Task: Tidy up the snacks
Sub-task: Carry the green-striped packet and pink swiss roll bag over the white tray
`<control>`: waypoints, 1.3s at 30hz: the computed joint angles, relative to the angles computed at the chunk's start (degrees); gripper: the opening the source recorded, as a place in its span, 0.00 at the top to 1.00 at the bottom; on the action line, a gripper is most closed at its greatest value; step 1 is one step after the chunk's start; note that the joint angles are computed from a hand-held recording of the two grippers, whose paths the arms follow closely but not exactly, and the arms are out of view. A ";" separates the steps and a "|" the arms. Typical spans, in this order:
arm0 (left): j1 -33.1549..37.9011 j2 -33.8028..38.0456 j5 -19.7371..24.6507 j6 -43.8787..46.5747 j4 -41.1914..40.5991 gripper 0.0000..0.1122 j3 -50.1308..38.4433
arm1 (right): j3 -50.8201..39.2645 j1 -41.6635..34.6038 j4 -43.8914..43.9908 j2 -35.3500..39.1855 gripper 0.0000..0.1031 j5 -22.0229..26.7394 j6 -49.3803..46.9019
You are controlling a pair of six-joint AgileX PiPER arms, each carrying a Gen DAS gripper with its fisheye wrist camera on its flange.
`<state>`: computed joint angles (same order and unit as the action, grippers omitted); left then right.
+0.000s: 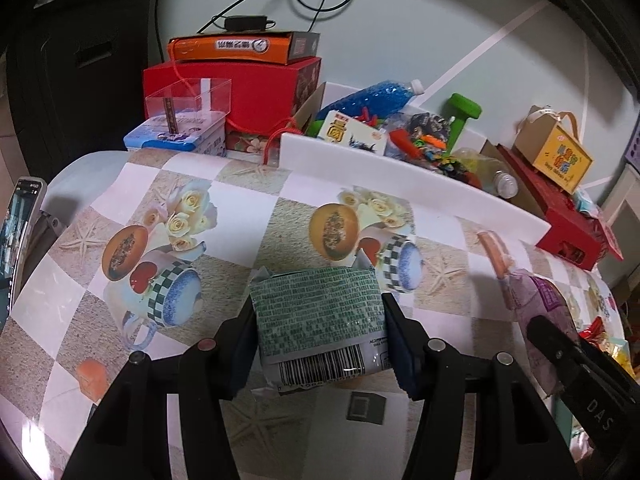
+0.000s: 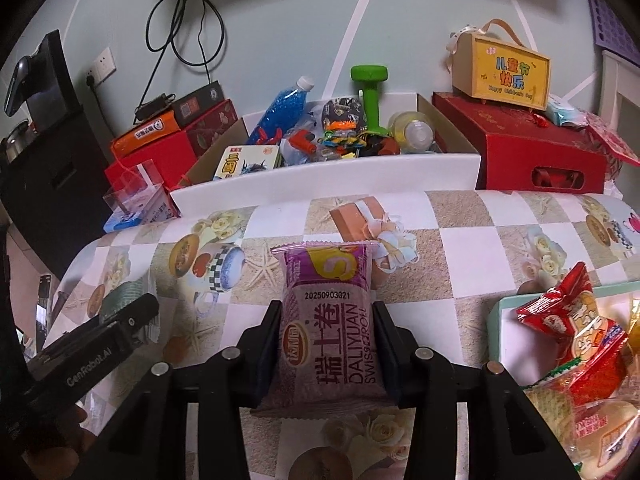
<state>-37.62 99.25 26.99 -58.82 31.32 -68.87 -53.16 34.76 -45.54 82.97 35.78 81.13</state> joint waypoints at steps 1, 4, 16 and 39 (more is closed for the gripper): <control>-0.32 -0.27 0.04 0.07 -0.05 0.48 0.04 | -0.30 0.33 0.21 -0.62 0.55 0.99 -0.32; -1.28 -1.26 0.51 1.70 -1.99 0.48 0.04 | -1.28 1.59 0.81 -2.64 0.55 4.34 -1.31; -9.56 -8.67 8.14 3.56 -6.31 0.47 -0.20 | -1.96 10.62 3.58 -12.67 0.55 18.50 -0.73; -26.27 -3.97 14.82 -1.18 -2.18 0.47 -7.84 | 12.75 15.04 5.67 -36.06 0.55 32.18 6.51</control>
<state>-63.90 95.28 41.81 -60.00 29.13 -76.70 -40.40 49.79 -39.86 46.91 67.96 87.64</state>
